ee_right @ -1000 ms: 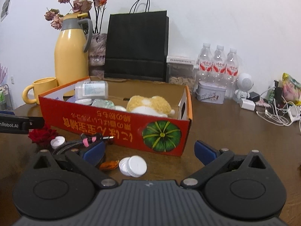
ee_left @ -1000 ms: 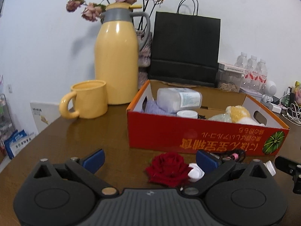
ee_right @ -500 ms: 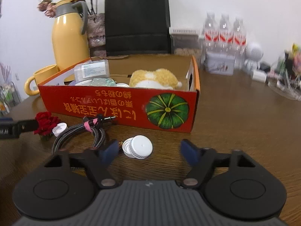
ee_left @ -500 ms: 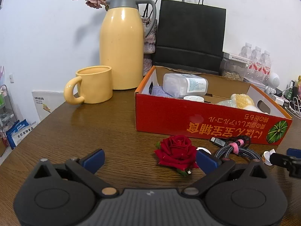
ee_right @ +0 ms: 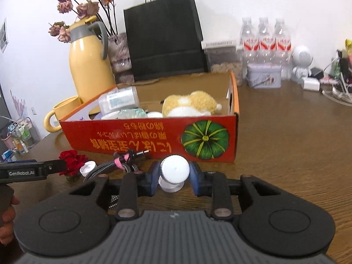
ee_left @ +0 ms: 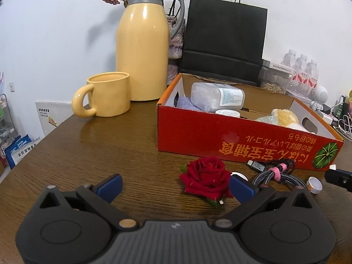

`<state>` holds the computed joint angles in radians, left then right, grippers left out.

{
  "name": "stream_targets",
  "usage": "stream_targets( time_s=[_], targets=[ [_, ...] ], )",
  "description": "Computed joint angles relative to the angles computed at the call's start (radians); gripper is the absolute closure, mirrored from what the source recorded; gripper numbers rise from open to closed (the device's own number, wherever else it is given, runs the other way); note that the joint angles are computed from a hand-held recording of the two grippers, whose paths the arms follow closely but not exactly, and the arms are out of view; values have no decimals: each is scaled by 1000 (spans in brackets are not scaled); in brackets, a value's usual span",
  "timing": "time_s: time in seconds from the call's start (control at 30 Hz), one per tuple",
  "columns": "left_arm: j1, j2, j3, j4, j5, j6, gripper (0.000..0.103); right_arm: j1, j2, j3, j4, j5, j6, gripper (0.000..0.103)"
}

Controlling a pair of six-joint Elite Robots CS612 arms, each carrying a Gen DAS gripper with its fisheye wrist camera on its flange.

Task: Organize objects
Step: 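Grasp the red rose with the left gripper while the right gripper grasps a white cap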

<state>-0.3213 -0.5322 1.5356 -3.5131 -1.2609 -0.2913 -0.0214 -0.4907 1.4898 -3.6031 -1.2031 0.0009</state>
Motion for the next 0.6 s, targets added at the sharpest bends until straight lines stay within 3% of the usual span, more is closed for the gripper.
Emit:
stream_targets(
  time_s=[0.43,0.5,0.6],
  targets=[
    [-1,33,-61,-1,-10,29,0,17,2,15,-78,-54,-46,73],
    [2,36,-64,-13,-20,18,3,18,3,14,-78,-58,-46,73],
    [14,35,-66,-10,-81,-10,26,19,4,13,-80,-60,-45,73]
  ],
)
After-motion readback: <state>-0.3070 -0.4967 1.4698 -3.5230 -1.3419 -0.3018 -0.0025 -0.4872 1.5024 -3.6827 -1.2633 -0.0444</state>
